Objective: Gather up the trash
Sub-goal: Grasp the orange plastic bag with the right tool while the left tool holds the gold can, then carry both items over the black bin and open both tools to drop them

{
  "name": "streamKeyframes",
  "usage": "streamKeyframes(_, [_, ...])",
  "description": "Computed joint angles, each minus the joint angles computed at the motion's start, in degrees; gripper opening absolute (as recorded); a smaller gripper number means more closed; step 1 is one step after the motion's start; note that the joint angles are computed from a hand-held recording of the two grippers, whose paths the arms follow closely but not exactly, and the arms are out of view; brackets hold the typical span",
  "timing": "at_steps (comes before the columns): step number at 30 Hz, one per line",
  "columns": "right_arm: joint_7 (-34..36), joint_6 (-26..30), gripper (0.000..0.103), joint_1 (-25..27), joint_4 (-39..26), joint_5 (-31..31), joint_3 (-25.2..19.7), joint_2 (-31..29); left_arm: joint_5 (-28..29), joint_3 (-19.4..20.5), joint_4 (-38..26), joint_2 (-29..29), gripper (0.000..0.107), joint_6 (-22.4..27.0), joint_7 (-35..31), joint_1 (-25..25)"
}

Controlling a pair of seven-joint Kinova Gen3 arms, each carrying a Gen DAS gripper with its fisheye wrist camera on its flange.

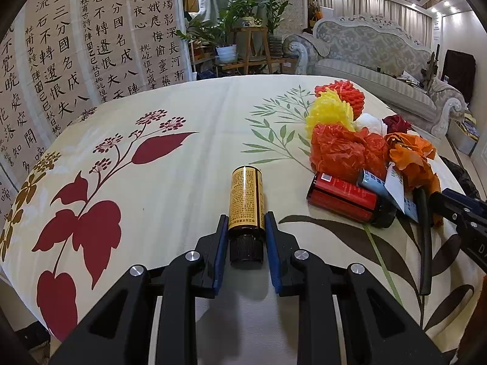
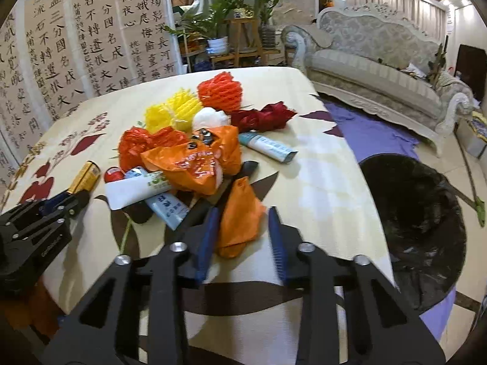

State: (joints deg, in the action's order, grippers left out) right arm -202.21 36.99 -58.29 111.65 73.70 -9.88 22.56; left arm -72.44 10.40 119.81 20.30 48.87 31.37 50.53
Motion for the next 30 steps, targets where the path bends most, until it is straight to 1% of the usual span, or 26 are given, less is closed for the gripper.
streamKeyframes(6, [-0.2, 0.7, 0.026, -0.4, 0.7, 0.4, -0.3, -0.5, -0.2, 0.3, 0.6, -0.7, 0.025, -0.4, 1.2, 0.2])
streamKeyframes(11, [-1.8, 1.8, 0.025, -0.3, 2.1, 1.5, -0.9, -1.7, -0.6, 1.2, 0.5, -2.1, 0.025, 1.4, 1.6, 1.2])
streamKeyframes(15, [-3.0, 4.5, 0.025, -0.2, 3.3, 2.1, -1.7, -3.0, -1.6, 2.4, -0.2, -3.3, 0.025, 3.4, 1.2, 2.1])
streamKeyframes(19, [-4.7, 7.8, 0.025, 0.3, 5.2, 2.6, -2.8, -4.7, -3.4, 3.6, -1.6, -3.5, 0.025, 3.7, 0.3, 2.7])
streamKeyframes(25, [-6.7, 13.2, 0.025, 1.7, 8.4, 2.0, -4.3, -7.5, -6.8, 4.2, -5.3, -1.9, 0.025, 0.8, -2.5, 3.4])
streamKeyframes(30, [-7.9, 17.0, 0.026, 3.9, 11.5, 1.2, -5.3, -9.7, -9.3, 3.3, -9.6, 0.7, 0.025, -0.9, -5.1, 4.8])
